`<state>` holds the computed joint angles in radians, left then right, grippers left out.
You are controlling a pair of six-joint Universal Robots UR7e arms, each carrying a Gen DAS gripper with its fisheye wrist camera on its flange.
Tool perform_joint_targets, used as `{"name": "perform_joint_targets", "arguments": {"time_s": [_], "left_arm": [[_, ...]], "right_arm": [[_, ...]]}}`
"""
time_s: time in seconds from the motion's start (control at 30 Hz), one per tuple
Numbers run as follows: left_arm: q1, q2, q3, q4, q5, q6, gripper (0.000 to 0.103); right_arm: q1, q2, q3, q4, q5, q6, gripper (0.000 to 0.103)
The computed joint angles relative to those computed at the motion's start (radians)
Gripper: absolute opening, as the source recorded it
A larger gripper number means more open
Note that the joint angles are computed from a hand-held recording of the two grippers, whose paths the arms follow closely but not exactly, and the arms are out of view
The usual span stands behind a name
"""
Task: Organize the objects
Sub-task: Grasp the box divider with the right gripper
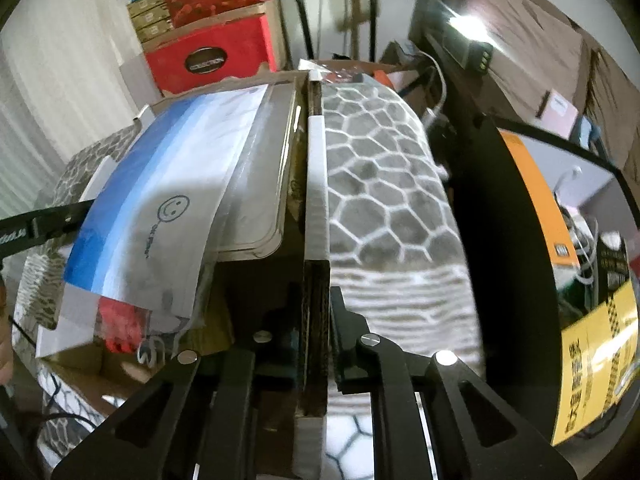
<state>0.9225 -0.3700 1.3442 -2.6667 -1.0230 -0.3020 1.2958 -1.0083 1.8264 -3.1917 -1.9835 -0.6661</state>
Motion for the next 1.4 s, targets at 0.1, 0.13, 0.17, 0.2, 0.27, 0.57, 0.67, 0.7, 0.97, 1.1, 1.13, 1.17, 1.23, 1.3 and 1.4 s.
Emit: {"name": "perform_joint_targets", "arguments": {"time_s": [0.1,0.13,0.17,0.2,0.27,0.57,0.67,0.7,0.97,1.1,1.13,1.17,1.23,1.3,1.4], "left_arm": [[0.005,-0.038,0.060,-0.061,0.009,-0.042,0.020],[0.005,-0.051,0.081,-0.078,0.022,-0.062,0.021],[0.007,-0.057,0.090,-0.088,0.027,-0.074,0.021],[0.009,-0.069,0.115,-0.117,0.033,-0.099,0.021],[0.012,-0.083,0.149,-0.156,0.051,-0.131,0.021],[0.056,-0.114,0.195,-0.207,-0.032,-0.210,0.041],[0.055,-0.139,0.197,-0.197,-0.046,-0.175,0.064],[0.051,-0.149,0.195,-0.193,-0.037,-0.145,0.066],[0.053,-0.164,0.132,-0.207,0.088,0.032,0.094],[0.072,-0.125,0.032,-0.174,0.118,0.182,0.094],[0.080,-0.108,0.002,-0.166,0.119,0.221,0.094],[0.083,-0.099,-0.014,-0.160,0.117,0.240,0.094],[0.096,-0.070,-0.062,-0.146,0.084,0.308,0.094],[0.111,-0.040,-0.101,-0.145,0.048,0.378,0.094],[0.126,0.002,-0.162,-0.095,0.023,0.411,0.094]], "right_arm": [[0.012,0.025,-0.029,0.023,0.020,-0.016,0.010],[0.014,0.030,-0.037,0.036,0.030,-0.018,0.010],[0.017,0.037,-0.049,0.055,0.043,-0.018,0.011],[0.019,0.043,-0.056,0.064,0.048,-0.019,0.011],[0.025,0.058,-0.074,0.085,0.057,-0.031,0.012],[0.025,0.070,-0.106,0.117,0.080,-0.012,0.020],[0.050,0.062,-0.064,0.006,-0.015,-0.026,0.046],[0.063,0.058,-0.036,-0.071,-0.045,-0.056,0.048],[0.061,-0.055,0.127,-0.152,0.011,-0.025,0.057],[0.037,-0.111,0.181,-0.082,0.094,0.060,0.060],[0.033,-0.119,0.189,-0.070,0.108,0.073,0.060],[0.031,-0.123,0.196,-0.064,0.116,0.085,0.060],[0.023,-0.134,0.207,-0.035,0.144,0.113,0.060],[0.017,-0.142,0.214,0.001,0.179,0.128,0.060],[0.007,-0.144,0.220,0.042,0.221,0.145,0.060]]}}
